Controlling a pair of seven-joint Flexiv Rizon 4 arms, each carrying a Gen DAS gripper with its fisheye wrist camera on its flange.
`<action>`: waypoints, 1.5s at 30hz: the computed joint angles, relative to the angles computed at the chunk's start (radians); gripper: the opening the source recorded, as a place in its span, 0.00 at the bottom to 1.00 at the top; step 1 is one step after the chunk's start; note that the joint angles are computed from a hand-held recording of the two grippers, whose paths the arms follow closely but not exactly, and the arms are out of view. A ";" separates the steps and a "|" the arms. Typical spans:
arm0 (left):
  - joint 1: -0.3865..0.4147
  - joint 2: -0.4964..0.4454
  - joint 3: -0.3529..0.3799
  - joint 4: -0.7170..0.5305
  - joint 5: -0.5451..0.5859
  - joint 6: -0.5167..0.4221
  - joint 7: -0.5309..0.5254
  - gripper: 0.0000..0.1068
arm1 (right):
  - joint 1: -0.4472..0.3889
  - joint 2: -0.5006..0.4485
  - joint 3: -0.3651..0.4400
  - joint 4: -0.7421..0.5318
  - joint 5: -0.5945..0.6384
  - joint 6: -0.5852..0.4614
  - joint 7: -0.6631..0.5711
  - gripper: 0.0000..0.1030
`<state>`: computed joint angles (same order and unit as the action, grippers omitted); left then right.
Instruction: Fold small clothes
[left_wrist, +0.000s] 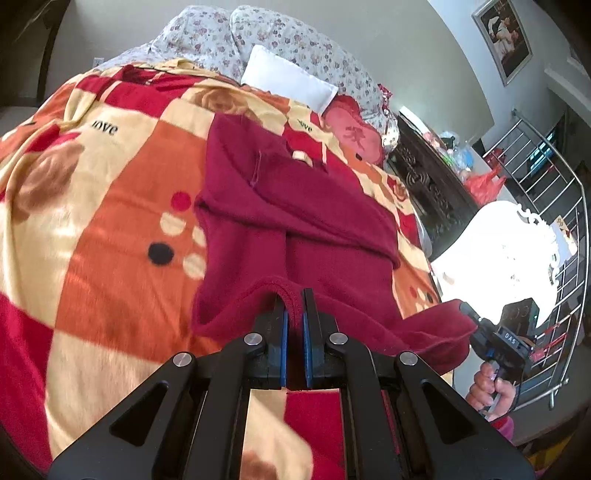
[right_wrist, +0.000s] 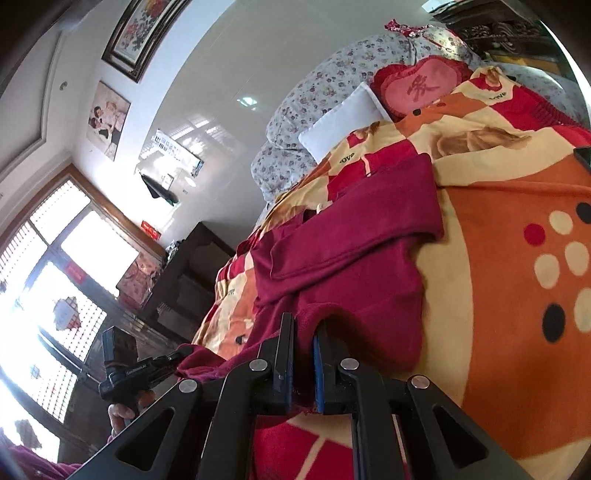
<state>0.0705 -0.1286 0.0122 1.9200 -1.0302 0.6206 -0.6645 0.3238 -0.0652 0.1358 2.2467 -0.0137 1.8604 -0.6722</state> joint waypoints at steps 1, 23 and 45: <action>-0.001 -0.007 -0.003 -0.009 -0.001 0.005 -0.003 0.05 | -0.047 -0.016 0.033 -0.013 -0.028 0.002 0.017 0.08; -0.009 -0.178 -0.088 -0.243 0.092 0.159 -0.117 0.05 | -0.417 -0.196 0.273 -0.234 -0.293 -0.070 0.099 0.08; -0.021 -0.491 -0.164 -0.685 0.358 0.147 -0.411 0.05 | -0.501 -0.401 0.357 -0.591 -0.097 -0.336 -0.176 0.08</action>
<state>0.0500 -0.6192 -0.1520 1.2351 -0.6725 0.7673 -1.0756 -0.1776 -0.4665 0.4929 1.6553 -0.1105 1.5240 -0.8482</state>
